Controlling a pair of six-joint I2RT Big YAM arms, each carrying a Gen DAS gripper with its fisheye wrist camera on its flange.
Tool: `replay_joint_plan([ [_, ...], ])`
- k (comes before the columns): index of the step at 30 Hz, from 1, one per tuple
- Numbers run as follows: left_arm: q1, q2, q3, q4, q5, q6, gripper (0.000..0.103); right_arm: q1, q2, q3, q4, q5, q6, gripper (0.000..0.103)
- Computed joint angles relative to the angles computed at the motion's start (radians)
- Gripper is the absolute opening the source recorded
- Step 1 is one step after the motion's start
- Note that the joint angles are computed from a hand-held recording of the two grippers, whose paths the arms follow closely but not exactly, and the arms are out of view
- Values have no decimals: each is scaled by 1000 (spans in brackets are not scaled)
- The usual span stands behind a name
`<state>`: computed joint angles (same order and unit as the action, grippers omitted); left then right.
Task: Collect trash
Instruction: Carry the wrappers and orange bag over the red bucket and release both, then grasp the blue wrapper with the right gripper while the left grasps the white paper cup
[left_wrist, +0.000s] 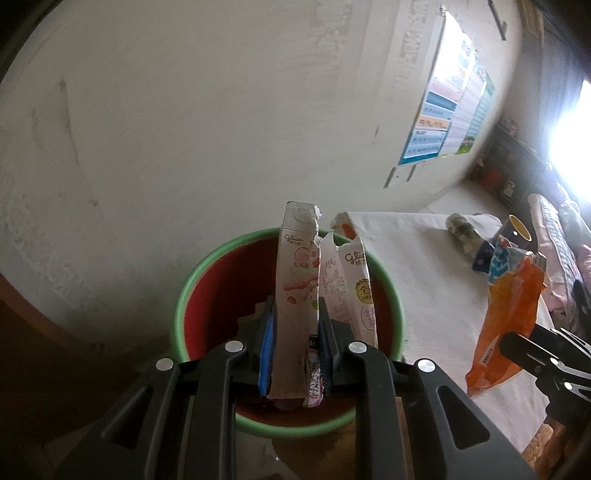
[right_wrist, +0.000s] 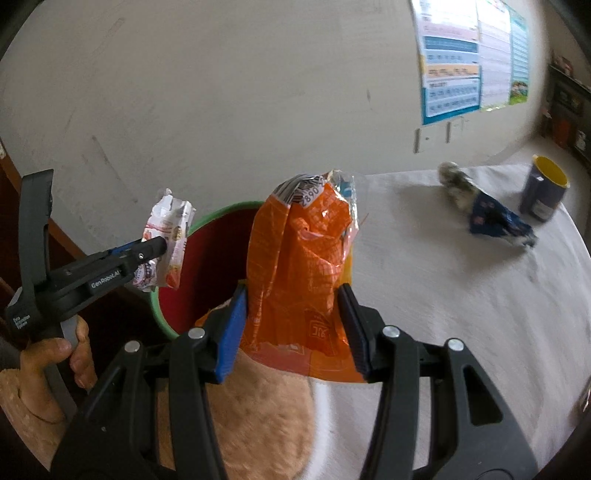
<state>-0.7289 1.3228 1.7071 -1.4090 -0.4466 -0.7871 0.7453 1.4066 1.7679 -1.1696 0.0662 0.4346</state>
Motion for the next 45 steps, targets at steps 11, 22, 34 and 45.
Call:
replay_joint_plan([
  [11,55,-30,-75,17,44,-31,18,21,134,139,-36,-47,-48,48],
  [22,83,-20,-97,22,75,-43,19,31,178,164,-35,-101,-44,49],
  [34,95,-10,-92,3,74,-73,55,33,196,160,-18,-123,-48,72],
  [45,58,7,-54,-9,55,-95,68,-28,108,58,21,-109,-49,77],
])
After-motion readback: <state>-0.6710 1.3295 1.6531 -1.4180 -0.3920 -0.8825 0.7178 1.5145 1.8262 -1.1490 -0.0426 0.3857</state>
